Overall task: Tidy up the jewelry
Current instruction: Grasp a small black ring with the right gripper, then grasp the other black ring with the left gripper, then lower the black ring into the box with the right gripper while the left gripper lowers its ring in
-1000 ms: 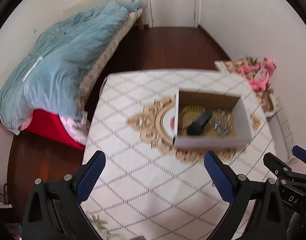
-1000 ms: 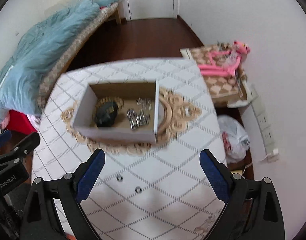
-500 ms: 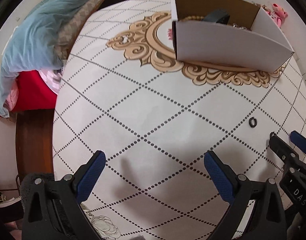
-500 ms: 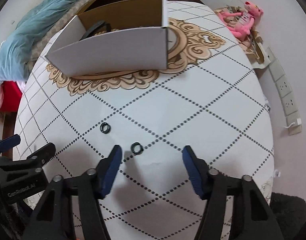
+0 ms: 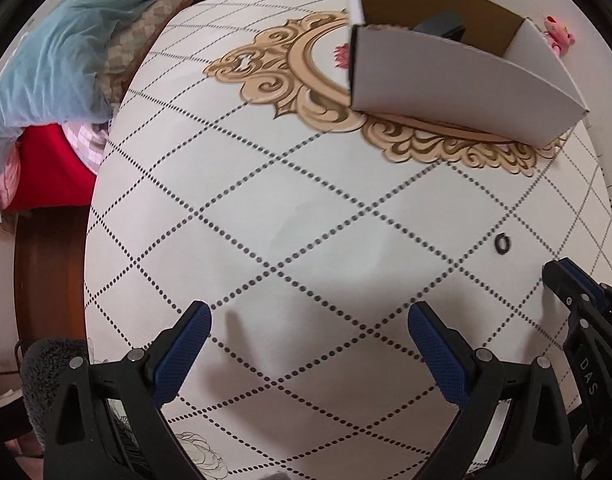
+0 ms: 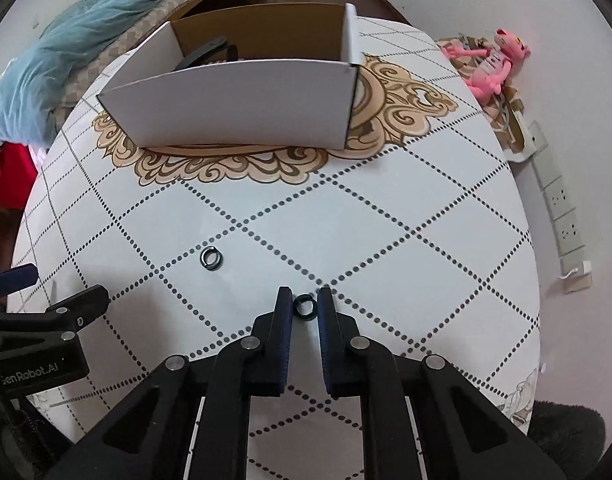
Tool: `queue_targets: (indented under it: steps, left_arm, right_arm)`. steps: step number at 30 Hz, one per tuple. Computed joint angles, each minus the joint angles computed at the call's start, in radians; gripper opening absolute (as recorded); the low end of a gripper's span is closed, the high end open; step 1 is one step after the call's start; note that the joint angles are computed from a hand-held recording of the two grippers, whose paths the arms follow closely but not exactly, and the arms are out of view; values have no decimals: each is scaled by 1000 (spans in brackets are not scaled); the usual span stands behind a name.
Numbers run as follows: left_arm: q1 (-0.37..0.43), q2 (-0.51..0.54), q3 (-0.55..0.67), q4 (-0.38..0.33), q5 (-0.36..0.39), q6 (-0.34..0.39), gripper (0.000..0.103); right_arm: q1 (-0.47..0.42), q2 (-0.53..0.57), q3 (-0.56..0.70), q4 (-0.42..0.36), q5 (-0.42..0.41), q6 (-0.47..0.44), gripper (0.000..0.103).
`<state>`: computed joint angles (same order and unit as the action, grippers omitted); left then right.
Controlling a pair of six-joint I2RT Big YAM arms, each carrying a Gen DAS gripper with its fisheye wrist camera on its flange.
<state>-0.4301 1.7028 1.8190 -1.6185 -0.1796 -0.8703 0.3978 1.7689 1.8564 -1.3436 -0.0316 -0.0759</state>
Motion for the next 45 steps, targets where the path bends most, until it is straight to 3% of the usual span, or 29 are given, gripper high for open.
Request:
queue_targets:
  steps: [5,13,15,19,22,25,27,45]
  left_arm:
    - [-21,35,75,19,-8,22,101]
    - [-63,87,149,141,18,77,99]
    - [-72,112,181,149,14,100,89]
    - [-74,148,208,151,36,124,50]
    - [-74,160,215,155,56,126,28]
    - [-79,163,216,160,42,139,23]
    - [-80,162,213,169,39,144,12]
    - [-83,89,169,219,-17,144,9]
  right_arm:
    - [-38,1,25,-5,-11,44,13]
    - [-102,16,52,-17,7,78,13]
    - [-113,16,51,-15,6,84,13]
    - [-126,23,58,-14,2,92,13]
    - [-129,30,68,-13,1,100,13]
    - [-132,30,67,-9,2,101,13]
    - [-133,34,70,-10,2,103,13]
    - [-121,9,72,5,-19,100,13]
